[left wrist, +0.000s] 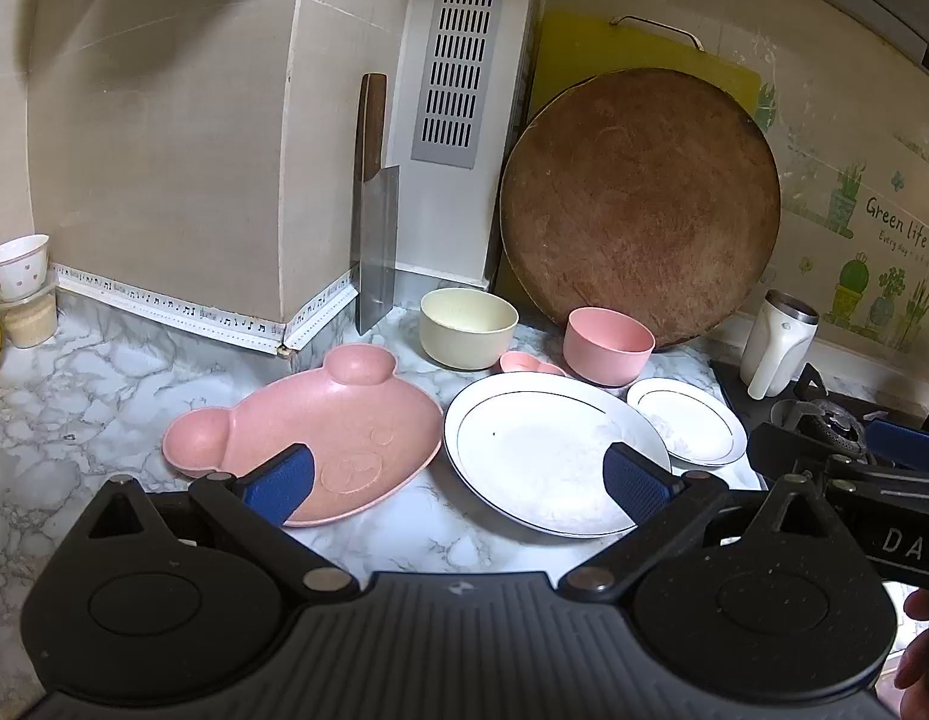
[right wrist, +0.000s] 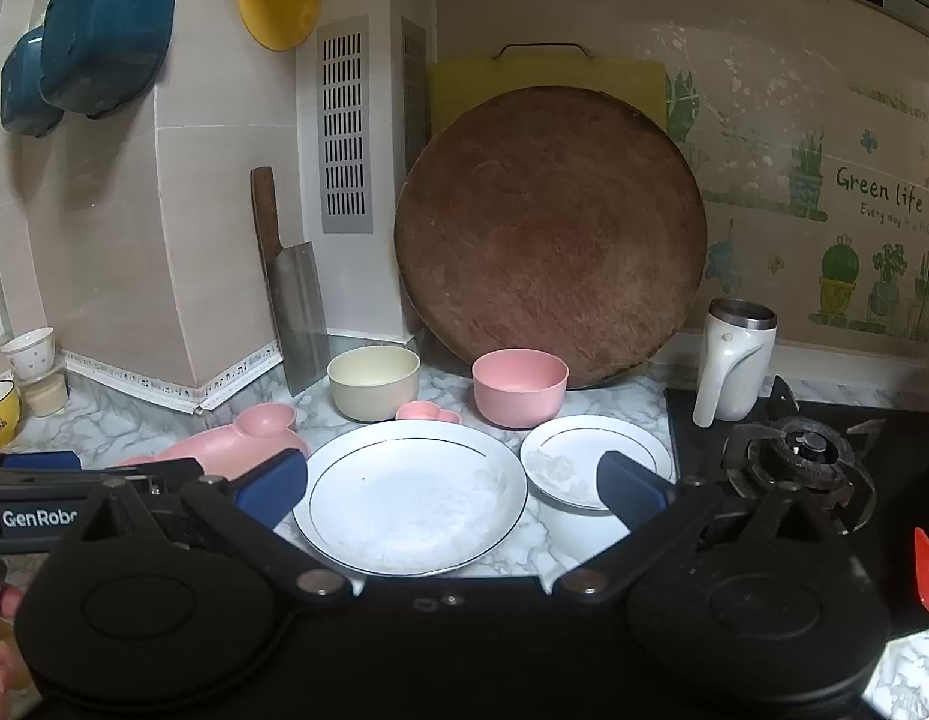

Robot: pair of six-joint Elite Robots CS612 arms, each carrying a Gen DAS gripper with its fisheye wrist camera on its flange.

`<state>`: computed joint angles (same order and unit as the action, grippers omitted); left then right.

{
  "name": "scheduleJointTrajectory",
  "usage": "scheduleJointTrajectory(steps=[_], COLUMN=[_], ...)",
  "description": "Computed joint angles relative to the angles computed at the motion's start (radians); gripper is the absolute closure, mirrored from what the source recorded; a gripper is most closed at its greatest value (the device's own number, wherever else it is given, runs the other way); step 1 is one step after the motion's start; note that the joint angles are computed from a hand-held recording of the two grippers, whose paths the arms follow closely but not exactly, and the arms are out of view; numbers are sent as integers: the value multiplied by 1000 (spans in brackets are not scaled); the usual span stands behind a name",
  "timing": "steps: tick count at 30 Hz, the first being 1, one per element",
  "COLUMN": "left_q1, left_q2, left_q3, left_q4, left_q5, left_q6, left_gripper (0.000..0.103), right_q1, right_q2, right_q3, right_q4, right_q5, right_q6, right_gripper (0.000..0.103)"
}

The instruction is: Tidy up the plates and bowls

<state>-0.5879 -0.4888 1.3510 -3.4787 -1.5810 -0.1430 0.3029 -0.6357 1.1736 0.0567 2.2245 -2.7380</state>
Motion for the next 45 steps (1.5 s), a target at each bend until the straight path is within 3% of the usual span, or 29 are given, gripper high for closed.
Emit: scheduleJointTrajectory(steps=[22, 30, 40, 45], left_q1=[-3, -1, -8, -16], left_q2=[19, 43, 78, 103], left_q3=[-37, -128, -207, -257], left_q4=[-34, 159, 388, 440], left_q5=[0, 14, 50, 54], left_q6=[3, -48, -117, -146], left_gripper=[0, 0, 0, 0], right_q1=[-19, -62, -138, -178], right_q2=[-17, 10, 68, 108], right_q3=[29, -11, -76, -131], right_q4=[-62, 15, 177, 254], right_q5=[-17, -100, -281, -402], right_q6=[-62, -48, 2, 30], right_gripper=[0, 0, 1, 8])
